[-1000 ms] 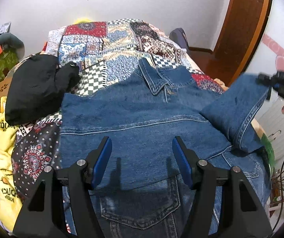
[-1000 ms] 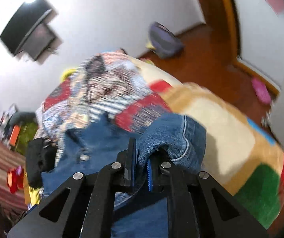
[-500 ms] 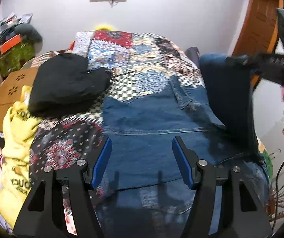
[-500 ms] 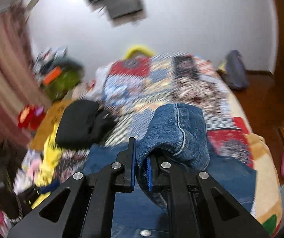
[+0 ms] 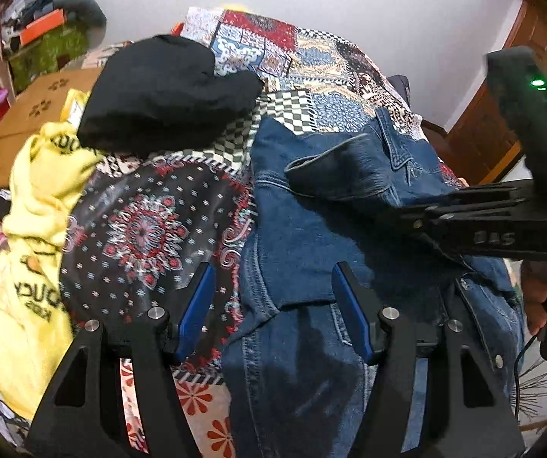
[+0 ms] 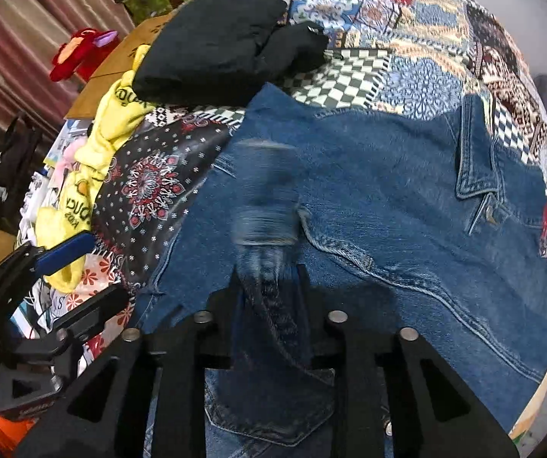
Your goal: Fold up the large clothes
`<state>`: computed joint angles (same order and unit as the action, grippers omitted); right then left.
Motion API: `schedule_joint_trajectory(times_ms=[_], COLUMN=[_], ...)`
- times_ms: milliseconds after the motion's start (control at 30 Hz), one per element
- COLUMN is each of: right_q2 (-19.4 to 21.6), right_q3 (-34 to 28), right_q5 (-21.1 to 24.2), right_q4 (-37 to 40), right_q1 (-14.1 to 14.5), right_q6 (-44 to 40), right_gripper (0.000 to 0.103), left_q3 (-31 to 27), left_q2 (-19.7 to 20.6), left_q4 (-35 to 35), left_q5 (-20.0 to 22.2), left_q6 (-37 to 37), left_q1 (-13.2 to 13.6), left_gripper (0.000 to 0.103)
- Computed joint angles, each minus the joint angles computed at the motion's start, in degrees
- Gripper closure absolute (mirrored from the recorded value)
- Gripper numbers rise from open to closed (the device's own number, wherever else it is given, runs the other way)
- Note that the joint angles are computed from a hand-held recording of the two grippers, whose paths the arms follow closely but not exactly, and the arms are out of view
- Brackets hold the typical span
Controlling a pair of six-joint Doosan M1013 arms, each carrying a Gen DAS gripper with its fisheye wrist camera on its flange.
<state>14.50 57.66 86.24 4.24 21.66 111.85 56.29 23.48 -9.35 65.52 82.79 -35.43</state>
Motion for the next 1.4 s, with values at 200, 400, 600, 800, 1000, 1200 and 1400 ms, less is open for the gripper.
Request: schedule_joint_trajectory(times_ms=[200,400,600,800,1000,1200,1400], right_q2=[-1.7,-5.8,-11.8,-16.6,-20.0,-21.8,-21.6], right_q3=[-0.5,2.5,8.8,14.8,20.9,26.0,26.5], right_q5=[-0.5,-1.9,-3.1,-2.1,-2.4,-5.1,-5.7], right_q4=[-3.6,-12.3,-16.8,-18.7,-16.8,-12.3,-12.1], right_q1=[-0.8,-1.9,-4.9,-8.2,-9.7,-11.4,-11.1], right_q6=[0.5,2.8,6.3,8.2,9.6,13.0,14.5], right_gripper=[0.071,0.064,0.063,0.063,0.061,0.061,0.061], left_q3=[-1.9,-4.8,-6.7,-9.0,-10.7,-13.7,-15.2], left_q2=[1.4,3.5,5.6,7.8,9.4,9.1,7.7], left_q4=[-4.3,-9.6,-11.6,-15.0,-10.5,5.3,12.5], left_q5=[1.6,4.5,6.9,8.6,8.8,5.8,-1.8], left_q6=[1.2,2.0,-3.5,-8.8,-15.0,-11.8,-7.6], left_q1=[-0.5,-1.0,-1.0,-0.4,-1.0,-4.9,-7.3], left_gripper=[0.041,0.041,0.041,0.041,0.062,0.078,0.08])
